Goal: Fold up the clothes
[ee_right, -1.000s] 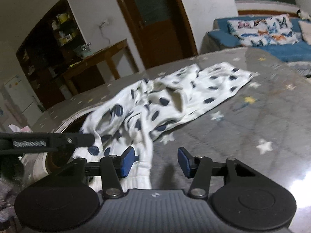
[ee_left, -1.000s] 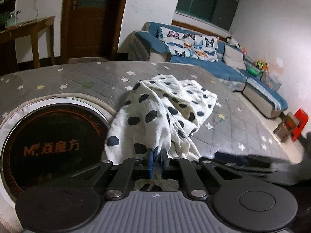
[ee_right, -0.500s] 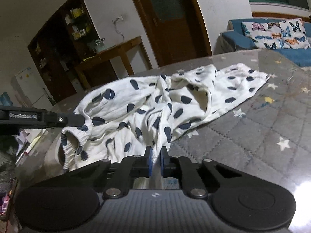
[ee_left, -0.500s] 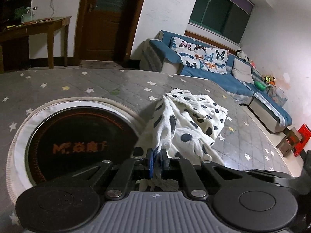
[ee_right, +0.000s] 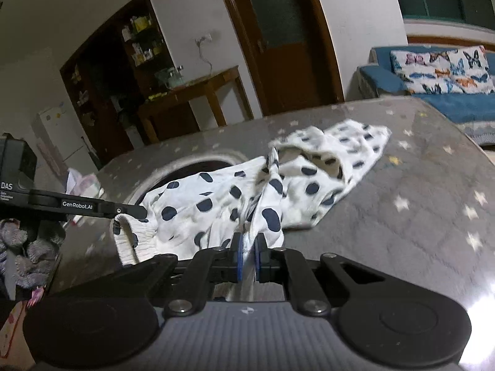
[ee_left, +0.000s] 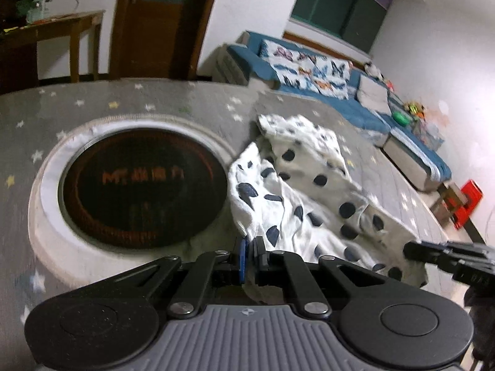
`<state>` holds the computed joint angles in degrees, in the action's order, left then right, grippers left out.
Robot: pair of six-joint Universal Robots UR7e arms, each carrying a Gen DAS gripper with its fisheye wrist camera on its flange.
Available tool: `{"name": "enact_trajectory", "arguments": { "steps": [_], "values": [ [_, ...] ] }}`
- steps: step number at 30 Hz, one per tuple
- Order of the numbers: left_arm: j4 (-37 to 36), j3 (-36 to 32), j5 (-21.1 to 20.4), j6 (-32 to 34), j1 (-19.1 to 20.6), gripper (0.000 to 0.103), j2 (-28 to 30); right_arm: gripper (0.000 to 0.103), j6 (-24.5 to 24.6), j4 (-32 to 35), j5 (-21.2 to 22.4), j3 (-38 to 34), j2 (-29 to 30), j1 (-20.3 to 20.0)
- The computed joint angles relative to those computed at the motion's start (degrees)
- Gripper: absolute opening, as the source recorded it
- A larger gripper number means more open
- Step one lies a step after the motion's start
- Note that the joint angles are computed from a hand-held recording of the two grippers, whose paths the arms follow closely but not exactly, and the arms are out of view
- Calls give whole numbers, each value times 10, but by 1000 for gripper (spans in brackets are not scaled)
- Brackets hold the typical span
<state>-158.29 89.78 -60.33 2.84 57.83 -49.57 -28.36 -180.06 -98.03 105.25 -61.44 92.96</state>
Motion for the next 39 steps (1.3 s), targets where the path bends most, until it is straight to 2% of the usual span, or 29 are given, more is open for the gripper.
{"name": "enact_trajectory", "arguments": {
  "steps": [5, 7, 8, 13, 15, 21, 24, 30, 35, 39],
  "values": [
    [31, 53, -5, -7, -1, 5, -33, 8, 6, 64, -31, 37, -43, -2],
    [44, 66, -4, 0, -3, 6, -40, 11, 3, 82, -46, 44, -52, 0],
    [45, 68, -3, 5, -4, 6, -41, 15, 1, 86, -54, 47, -55, 2],
    [14, 76, 6, 36, -15, 9, -51, 17, -20, 78, -58, 28, -52, 18],
    [-1, 73, 6, 44, -18, 13, -51, 22, -32, 68, -59, 12, -42, 25],
    [-17, 27, -11, 50, -13, 15, -17, 27, -58, 62, -59, -85, 32, 34],
    [-3, -12, -28, 47, -6, 15, 17, 32, -77, 70, -78, -151, 87, 40],
    [28, -81, -36, 42, 11, 15, 78, 33, -91, 150, -98, -280, 174, 46],
    [55, -104, -50, 33, 22, 15, 95, 33, -94, 232, -117, -395, 245, 44],
    [63, -111, -59, 35, 29, 15, 100, 34, -102, 251, -138, -480, 296, 41]
  ]
}}
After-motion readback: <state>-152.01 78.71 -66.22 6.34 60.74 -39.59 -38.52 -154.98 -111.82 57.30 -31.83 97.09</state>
